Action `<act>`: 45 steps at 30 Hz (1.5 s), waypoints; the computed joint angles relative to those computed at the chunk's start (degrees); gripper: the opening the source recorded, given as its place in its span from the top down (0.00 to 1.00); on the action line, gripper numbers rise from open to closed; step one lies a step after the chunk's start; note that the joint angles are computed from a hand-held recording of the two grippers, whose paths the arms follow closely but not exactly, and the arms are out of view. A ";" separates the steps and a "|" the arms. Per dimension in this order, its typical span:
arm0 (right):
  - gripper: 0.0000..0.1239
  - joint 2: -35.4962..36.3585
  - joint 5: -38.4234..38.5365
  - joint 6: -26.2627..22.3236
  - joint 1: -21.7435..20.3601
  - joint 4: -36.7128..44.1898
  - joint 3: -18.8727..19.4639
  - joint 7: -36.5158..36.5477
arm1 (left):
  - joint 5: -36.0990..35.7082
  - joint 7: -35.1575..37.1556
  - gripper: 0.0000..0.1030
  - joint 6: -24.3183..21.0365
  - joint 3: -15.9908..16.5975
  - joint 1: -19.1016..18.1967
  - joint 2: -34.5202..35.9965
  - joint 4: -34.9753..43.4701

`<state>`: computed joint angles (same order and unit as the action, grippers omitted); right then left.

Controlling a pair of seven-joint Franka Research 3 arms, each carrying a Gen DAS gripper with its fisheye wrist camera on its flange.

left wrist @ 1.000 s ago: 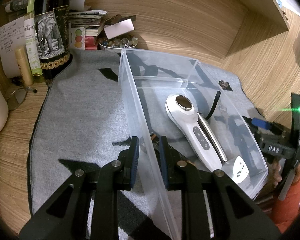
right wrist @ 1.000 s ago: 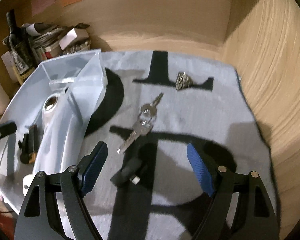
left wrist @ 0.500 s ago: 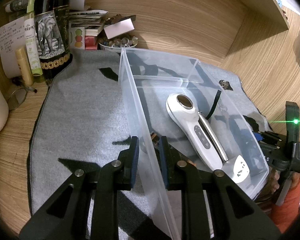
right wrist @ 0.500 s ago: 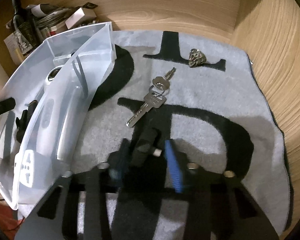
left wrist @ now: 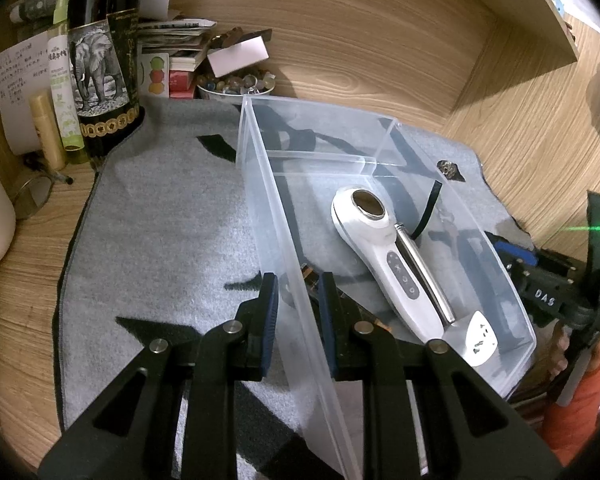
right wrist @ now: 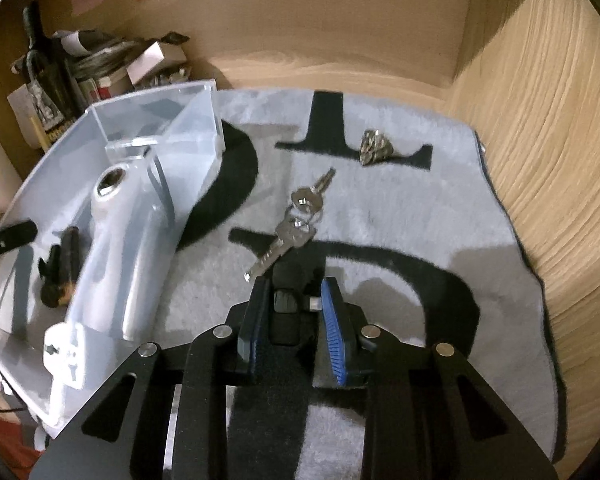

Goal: Organize rigid objects
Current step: 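Grasp the black plastic part beside the keys with the right gripper, then carry the black plastic part into the clear box and open the right gripper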

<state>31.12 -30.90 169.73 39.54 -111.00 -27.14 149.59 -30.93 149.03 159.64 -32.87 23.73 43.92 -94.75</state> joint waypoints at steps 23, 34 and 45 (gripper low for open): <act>0.81 4.14 3.24 9.69 9.06 5.29 -9.63 -3.99 | 0.03 -0.31 0.81 -0.47 0.17 -0.11 0.16 0.40; 0.81 6.27 10.50 9.03 3.72 10.36 -1.57 -16.72 | -0.01 -0.31 0.81 -0.48 0.19 -0.14 0.16 0.42; 0.81 8.46 18.20 5.05 -2.43 15.83 7.62 -31.21 | -0.21 -0.32 0.81 -0.93 0.36 -0.12 0.29 0.86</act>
<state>39.58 -12.70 174.77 37.11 -95.16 -19.51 118.38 -31.14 148.71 158.70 -32.51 23.60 44.21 -93.89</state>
